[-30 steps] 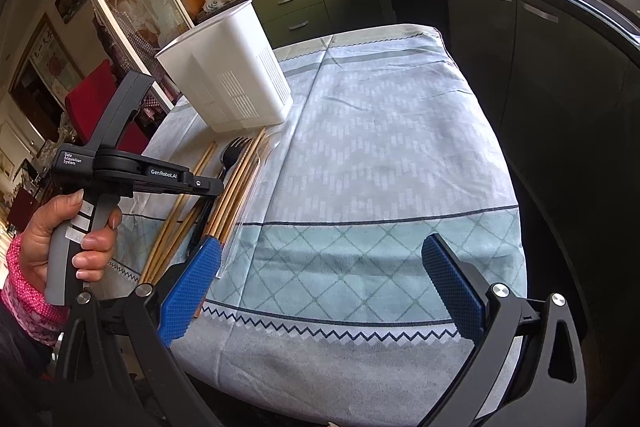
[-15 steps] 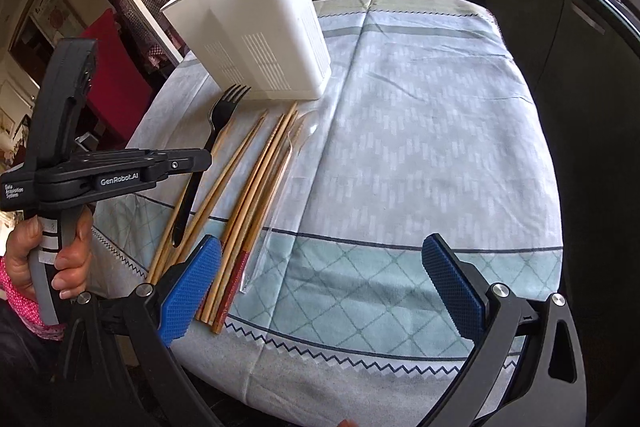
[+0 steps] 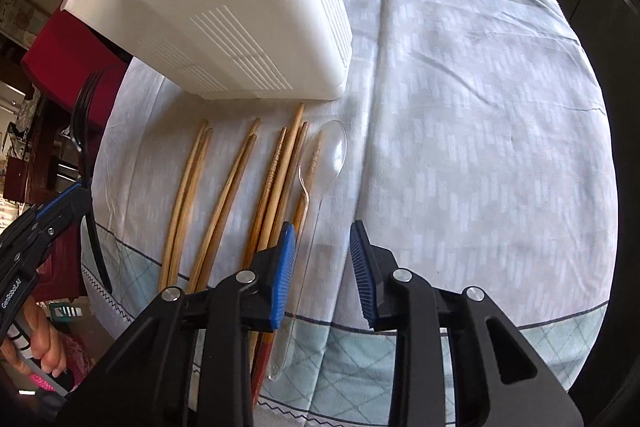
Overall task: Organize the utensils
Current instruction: 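Lift the black fork with the left gripper while the right gripper approaches the clear spoon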
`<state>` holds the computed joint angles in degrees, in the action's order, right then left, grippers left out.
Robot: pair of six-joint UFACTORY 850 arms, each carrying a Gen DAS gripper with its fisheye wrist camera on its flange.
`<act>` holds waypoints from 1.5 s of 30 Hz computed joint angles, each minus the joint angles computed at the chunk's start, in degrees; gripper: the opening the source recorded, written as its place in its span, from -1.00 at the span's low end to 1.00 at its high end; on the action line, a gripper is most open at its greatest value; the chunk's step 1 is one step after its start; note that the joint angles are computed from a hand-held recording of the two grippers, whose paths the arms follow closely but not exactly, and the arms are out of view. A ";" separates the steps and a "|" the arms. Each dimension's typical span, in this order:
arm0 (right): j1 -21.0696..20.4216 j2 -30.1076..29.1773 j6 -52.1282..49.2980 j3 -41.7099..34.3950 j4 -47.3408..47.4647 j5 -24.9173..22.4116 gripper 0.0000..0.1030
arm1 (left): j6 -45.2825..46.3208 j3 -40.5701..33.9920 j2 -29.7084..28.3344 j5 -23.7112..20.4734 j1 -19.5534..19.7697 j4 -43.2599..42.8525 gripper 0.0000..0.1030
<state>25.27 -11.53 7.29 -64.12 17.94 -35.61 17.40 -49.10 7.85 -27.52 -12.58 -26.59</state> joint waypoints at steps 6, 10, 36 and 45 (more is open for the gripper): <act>1.84 -2.10 7.28 -2.14 -8.49 -0.52 -0.58 | 3.41 1.24 0.54 -0.28 1.86 -2.91 -0.83; 2.20 -3.12 7.54 -3.22 -8.74 -1.17 -0.58 | 3.93 1.25 0.45 -0.38 1.76 -3.15 -0.83; 7.92 -8.39 14.95 -9.64 -17.75 -2.28 -0.58 | 3.45 0.97 0.29 -0.87 1.17 -1.63 -0.83; 6.21 -8.78 13.64 -9.60 -16.26 -0.77 -0.63 | 4.17 1.15 0.43 -0.96 1.08 -2.19 -0.83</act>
<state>31.49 -20.32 20.93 -73.72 1.68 -36.38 21.57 -47.95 8.28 -28.48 -11.50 -28.78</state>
